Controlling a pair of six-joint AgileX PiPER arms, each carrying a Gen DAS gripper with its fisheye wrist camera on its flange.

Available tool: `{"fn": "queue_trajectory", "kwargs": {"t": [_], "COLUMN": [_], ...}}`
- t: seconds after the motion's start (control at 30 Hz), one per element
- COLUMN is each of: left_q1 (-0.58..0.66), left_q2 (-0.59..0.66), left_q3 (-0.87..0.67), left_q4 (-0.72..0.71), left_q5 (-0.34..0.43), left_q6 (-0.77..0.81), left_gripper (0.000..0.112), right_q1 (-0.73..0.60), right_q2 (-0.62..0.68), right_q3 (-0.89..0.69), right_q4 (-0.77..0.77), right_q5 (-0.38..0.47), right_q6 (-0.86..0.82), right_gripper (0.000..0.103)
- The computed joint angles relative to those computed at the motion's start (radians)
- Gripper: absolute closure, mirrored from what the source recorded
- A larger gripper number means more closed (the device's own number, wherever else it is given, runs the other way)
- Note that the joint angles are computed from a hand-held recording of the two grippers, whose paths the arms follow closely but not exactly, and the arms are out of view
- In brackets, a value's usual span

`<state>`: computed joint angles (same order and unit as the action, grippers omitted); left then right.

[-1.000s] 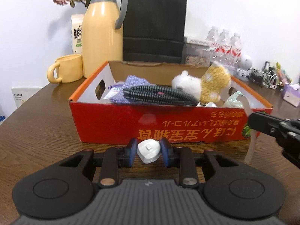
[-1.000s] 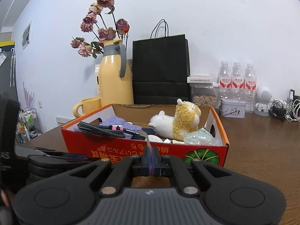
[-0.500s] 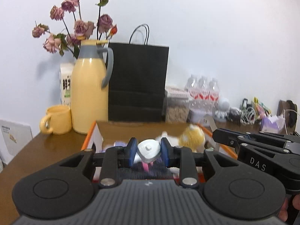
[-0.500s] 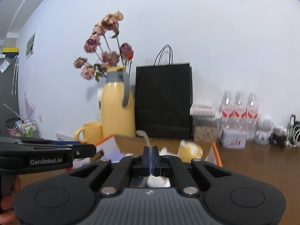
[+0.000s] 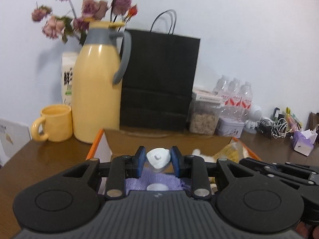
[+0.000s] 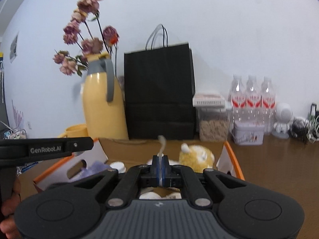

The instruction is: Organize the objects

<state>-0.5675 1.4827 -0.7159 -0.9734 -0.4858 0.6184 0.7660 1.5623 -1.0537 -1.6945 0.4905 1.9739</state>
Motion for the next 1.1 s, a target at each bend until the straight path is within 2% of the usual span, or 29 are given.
{"fn": "queue_trajectory", "kwargs": {"t": [0.13,0.17,0.23,0.3,0.37,0.4,0.47,0.57,0.8,0.93,1.1], "left_q1": [0.013,0.007,-0.008,-0.027,-0.059,-0.063,-0.061,-0.066,-0.119,-0.178,-0.272], "left_q2": [0.002,0.002,0.004,0.004,0.007,0.005,-0.001,-0.003,-0.023,-0.085,-0.197], "left_q3": [0.011,0.014,0.022,0.032,0.047,0.048,0.047,0.042,0.048,0.091,0.141], "left_q4": [0.034,0.031,0.014,-0.006,-0.019,-0.024,-0.028,-0.052,-0.121,-0.185,-0.354], "left_q5": [0.010,0.000,-0.025,-0.066,-0.145,-0.152,-0.141,-0.139,-0.203,-0.249,-0.315], "left_q6": [-0.024,-0.019,0.006,0.019,0.017,0.024,0.030,0.057,0.126,0.168,0.294], "left_gripper": [0.081,0.077,0.057,0.014,0.009,0.009,0.009,0.009,0.009,0.009,0.009], "right_q1": [-0.003,-0.001,0.009,0.011,0.021,0.028,0.037,0.040,0.042,0.066,0.155], "right_q2": [0.014,0.018,0.021,0.018,0.018,0.016,0.011,0.004,-0.010,-0.035,-0.110], "right_q3": [-0.005,-0.008,-0.004,0.000,0.001,0.006,0.016,0.022,0.022,0.041,0.085], "right_q4": [0.054,0.070,0.081,0.100,0.107,0.090,0.054,0.039,0.050,0.039,0.070], "right_q5": [-0.015,-0.012,0.006,0.011,0.040,0.054,0.076,0.084,0.075,0.101,0.179], "right_q6": [-0.055,-0.071,-0.079,-0.094,-0.092,-0.071,-0.034,-0.017,-0.034,-0.020,-0.046], "right_gripper": [0.101,0.096,0.091,0.079,0.035,0.018,0.008,0.000,0.000,0.000,0.000]}}
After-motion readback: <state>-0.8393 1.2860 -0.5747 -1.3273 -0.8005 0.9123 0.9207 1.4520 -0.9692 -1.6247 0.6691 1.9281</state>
